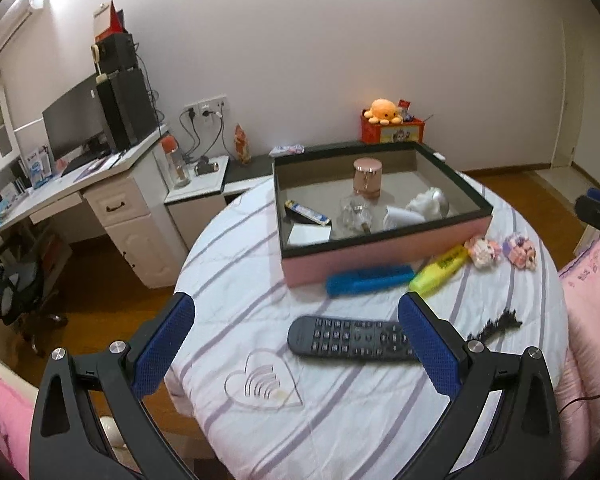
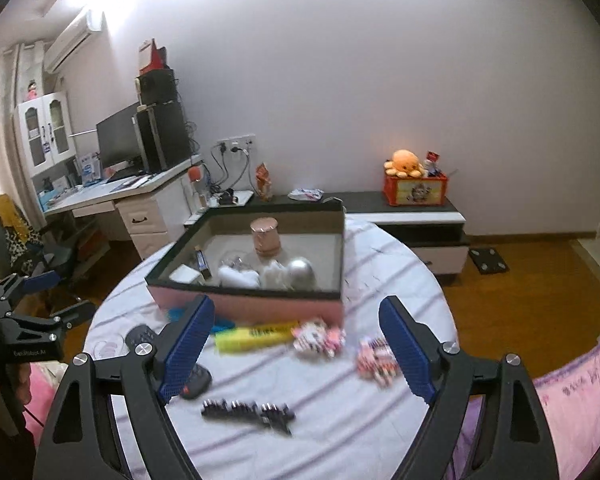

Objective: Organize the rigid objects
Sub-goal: 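Withdraw both tools from the pink box, then move the left tool to the Hello Kitty figure while the right tool approaches the pink figure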

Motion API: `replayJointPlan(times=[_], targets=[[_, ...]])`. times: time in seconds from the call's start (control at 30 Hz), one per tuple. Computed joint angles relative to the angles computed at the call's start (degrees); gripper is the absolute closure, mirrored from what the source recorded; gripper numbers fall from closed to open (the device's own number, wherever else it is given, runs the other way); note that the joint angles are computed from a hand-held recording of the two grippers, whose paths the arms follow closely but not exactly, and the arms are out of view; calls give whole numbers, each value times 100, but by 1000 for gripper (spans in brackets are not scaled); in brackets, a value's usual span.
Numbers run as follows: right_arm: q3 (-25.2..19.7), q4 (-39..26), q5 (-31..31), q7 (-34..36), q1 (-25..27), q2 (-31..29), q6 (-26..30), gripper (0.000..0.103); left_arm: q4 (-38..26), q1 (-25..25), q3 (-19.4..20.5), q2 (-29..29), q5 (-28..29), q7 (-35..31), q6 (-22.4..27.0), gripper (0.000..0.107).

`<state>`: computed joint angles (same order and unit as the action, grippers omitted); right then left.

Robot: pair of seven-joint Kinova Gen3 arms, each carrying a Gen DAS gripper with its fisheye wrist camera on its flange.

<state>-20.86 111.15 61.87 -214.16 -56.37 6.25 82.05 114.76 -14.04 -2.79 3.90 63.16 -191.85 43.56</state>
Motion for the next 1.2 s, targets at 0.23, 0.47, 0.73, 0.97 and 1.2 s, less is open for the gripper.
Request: replayJointPlan(times=[0.23, 0.47, 0.73, 0.97, 1.2], targets=[[-116, 147, -345, -464, -215, 26, 226, 17, 85, -63, -65, -47, -98, -69, 209, 5], [-72, 354, -545, -653, -172, 43, -88, 17, 159, 27, 8, 15, -336, -14, 253, 5], [62, 747, -660, -801, 115, 27, -877, 17, 236, 363, 264, 190, -776, 358, -273, 5], [280, 1077, -813, -802, 506, 79, -1381, 17, 170, 671, 570, 384, -1150, 866, -475, 5], [572, 1481, -492, -574, 1146, 39, -2408, 17, -18, 1166, 899, 579, -1668, 1658, -750, 5]])
